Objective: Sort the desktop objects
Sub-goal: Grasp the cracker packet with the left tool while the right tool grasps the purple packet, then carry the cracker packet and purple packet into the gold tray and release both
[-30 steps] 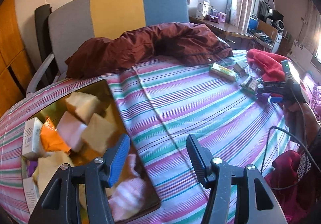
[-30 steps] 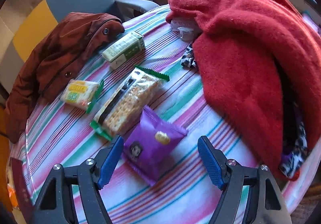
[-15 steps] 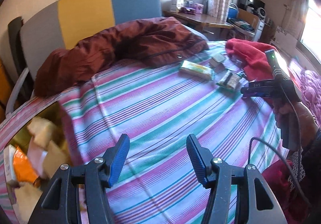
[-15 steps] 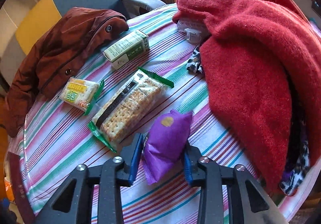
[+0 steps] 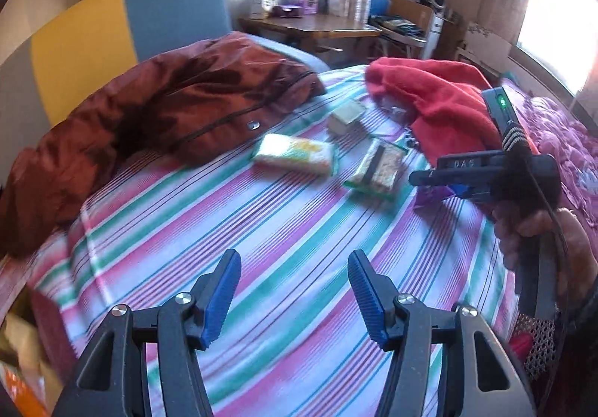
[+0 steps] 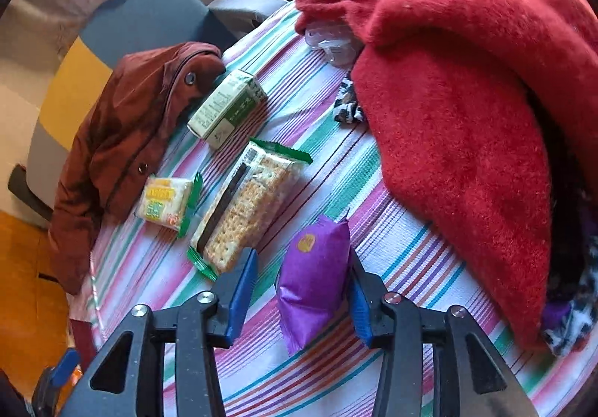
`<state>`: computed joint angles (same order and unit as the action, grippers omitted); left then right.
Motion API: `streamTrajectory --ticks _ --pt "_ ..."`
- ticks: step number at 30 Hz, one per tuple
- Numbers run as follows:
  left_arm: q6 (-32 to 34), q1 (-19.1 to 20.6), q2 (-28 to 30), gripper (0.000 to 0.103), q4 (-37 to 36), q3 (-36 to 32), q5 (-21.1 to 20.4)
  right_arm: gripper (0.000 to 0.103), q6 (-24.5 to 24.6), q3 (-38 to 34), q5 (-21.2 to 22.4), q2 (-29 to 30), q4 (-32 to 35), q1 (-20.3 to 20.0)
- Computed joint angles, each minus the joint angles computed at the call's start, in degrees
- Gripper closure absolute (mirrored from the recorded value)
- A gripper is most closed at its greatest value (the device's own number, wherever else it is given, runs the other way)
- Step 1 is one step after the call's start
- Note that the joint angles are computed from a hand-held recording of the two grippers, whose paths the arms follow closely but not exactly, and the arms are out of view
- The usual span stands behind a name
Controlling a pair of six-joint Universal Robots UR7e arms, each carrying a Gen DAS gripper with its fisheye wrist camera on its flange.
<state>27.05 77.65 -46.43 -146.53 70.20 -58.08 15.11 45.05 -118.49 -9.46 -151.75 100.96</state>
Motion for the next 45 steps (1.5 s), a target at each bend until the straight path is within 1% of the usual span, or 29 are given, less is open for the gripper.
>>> streamTrajectory --ticks 1,2,5,6,10,13,16,19,22,25,28,31,33,35,37,39,43,45 --pt "0.2 0.0 1.1 0.043 1.2 -1.5 -0.5 0.071 -0.4 -0.4 -0.8 0.2 0.4 0.2" --pt "0.3 0.1 1.8 0.043 1.9 -2.5 -1.1 0.071 -1.1 -1.1 -2.1 0.6 1.1 0.4" --pt "0.9 0.2 4.8 0.043 5.0 -6.7 -2.6 0.074 -1.9 -1.1 -2.3 0.6 1.2 0.6" --pt "1.1 0.3 5.9 0.043 6.7 -8.5 -3.7 0.074 -2.4 -1.4 -3.0 0.8 0.8 0.9" --pt "3.9 -0.1 10.7 0.043 10.6 -14.8 -4.8 0.074 -4.9 -1.3 -5.0 0.9 -2.2 1.7" --pt "7.3 -0.5 13.9 0.043 12.0 -18.9 -5.8 0.074 -5.4 -2.8 -7.1 1.8 -1.9 2.0" --pt "10.4 -0.9 18.1 0.043 14.8 -24.6 -6.0 0.074 -5.5 -2.3 -7.1 1.3 -2.2 2.0" --pt "13.3 -1.1 21.9 0.043 16.5 -29.4 -5.3 0.074 -5.3 -2.1 -7.0 0.9 -2.1 2.0" --pt "14.4 -1.0 25.9 0.042 19.0 -35.2 -3.8 0.074 -5.5 -0.9 -6.6 0.2 -2.9 1.9" --pt "13.5 -0.7 29.7 0.042 23.3 -41.6 -2.9 0.074 -5.2 -0.9 -6.6 0.1 -2.5 1.8" --pt "13.2 -0.4 32.6 0.042 25.9 -46.4 -2.9 0.074 -5.4 -1.5 -7.3 0.5 -1.9 2.0" --pt "10.9 0.2 34.3 0.040 28.1 -50.2 -4.7 0.074 -6.0 -2.1 -8.1 0.9 -1.8 2.1" --pt "9.7 0.3 34.4 0.040 27.9 -50.5 -4.7 0.074 -6.1 -2.3 -8.8 1.1 -1.7 2.2" --pt "9.9 0.1 33.2 0.041 25.8 -47.6 -3.9 0.074 -6.3 -2.5 -9.1 1.2 -1.6 2.2" --pt "9.3 -0.1 32.1 0.053 24.4 -45.2 -2.9 0.074 -6.5 -3.1 -9.6 1.6 -1.1 2.3" --pt "7.9 0.0 30.2 0.053 22.9 -42.0 -2.3 0.074 -6.9 -3.4 -9.6 1.8 -0.6 2.3" --pt "6.8 0.2 23.5 0.053 15.7 -29.4 -0.8 0.074 -8.5 -5.4 -10.0 3.0 1.3 2.5" --pt "5.2 0.6 19.7 0.053 11.7 -22.7 0.3 0.074 -10.4 -5.5 -8.6 3.2 1.1 2.6"
